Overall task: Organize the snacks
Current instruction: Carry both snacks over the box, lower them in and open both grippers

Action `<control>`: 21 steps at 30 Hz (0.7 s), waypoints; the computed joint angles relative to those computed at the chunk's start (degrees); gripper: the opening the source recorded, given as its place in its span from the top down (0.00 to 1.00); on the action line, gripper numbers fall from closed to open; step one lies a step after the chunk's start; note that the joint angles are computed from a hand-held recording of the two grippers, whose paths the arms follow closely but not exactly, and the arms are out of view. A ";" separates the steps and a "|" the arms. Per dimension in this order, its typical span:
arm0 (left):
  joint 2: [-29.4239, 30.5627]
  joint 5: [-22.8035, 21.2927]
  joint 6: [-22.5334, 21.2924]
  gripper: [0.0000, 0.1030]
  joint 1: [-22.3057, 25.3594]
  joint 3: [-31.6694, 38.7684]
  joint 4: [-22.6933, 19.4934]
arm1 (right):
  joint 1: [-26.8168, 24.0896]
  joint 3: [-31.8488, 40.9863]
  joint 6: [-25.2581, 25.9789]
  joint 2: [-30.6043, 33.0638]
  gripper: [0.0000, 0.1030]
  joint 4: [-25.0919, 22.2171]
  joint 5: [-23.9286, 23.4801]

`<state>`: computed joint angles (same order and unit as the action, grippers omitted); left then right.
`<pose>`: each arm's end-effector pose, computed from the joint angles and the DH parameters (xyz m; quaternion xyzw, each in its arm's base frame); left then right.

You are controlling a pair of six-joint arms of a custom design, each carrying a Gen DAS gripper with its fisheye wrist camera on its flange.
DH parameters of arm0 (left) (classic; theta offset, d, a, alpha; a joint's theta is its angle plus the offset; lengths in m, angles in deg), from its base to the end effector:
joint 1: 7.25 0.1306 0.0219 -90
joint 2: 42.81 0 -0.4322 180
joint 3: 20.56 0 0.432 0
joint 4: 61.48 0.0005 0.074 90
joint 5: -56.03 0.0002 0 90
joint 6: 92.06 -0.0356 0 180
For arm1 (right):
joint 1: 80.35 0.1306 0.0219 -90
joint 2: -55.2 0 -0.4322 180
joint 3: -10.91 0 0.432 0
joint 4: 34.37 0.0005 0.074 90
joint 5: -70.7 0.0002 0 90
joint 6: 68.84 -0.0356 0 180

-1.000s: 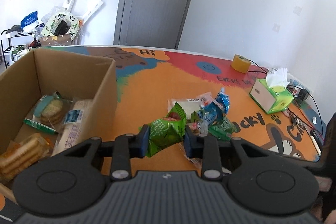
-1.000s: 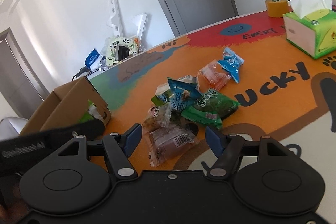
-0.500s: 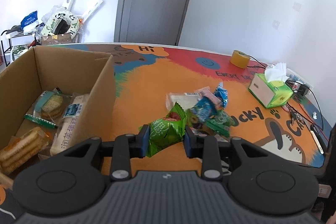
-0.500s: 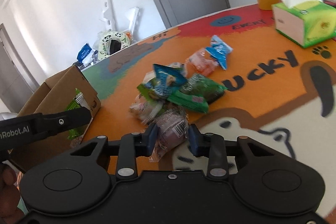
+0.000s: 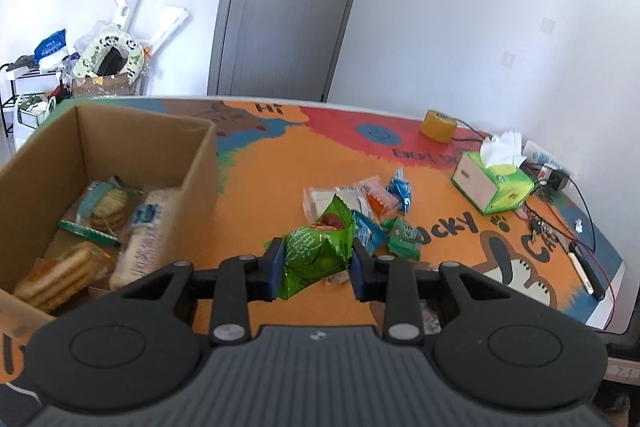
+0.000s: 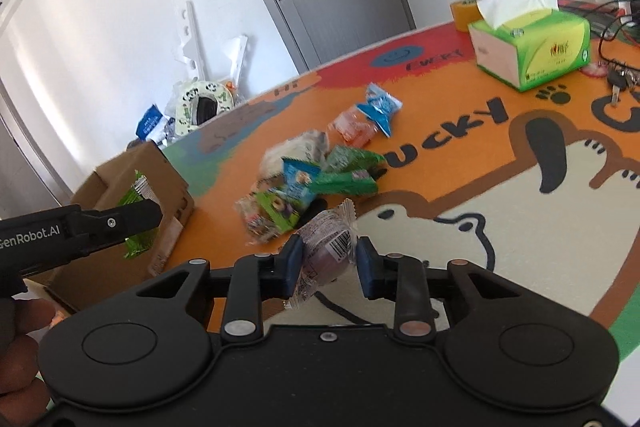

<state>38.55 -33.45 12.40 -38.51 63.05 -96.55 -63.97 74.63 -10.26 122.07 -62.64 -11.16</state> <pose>0.4104 -0.2501 0.5153 0.1304 0.8683 -0.1896 0.4394 0.3629 0.1009 0.4472 0.1483 0.8579 0.1411 0.4712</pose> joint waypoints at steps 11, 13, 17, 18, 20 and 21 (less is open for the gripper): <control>-3.30 0.11 0.22 0.69 3.70 -0.92 0.53 | 4.84 3.41 1.90 0.06 0.71 1.76 2.84; -3.79 0.13 0.37 0.69 4.55 -1.12 0.57 | 5.77 4.16 2.26 0.50 0.71 2.15 3.08; -4.71 -0.19 0.58 0.69 6.49 -1.43 0.55 | 7.34 5.67 3.08 1.71 0.71 2.87 3.23; -4.88 -0.29 0.66 0.69 6.98 -1.45 0.51 | 7.70 5.98 3.33 1.99 0.71 3.10 3.22; -5.16 -0.49 0.66 0.69 7.92 -1.49 0.38 | 8.48 6.80 3.79 2.70 0.71 3.52 3.08; -5.29 -0.44 0.66 0.69 8.41 -1.50 0.30 | 8.88 7.17 3.98 3.07 0.71 3.69 3.12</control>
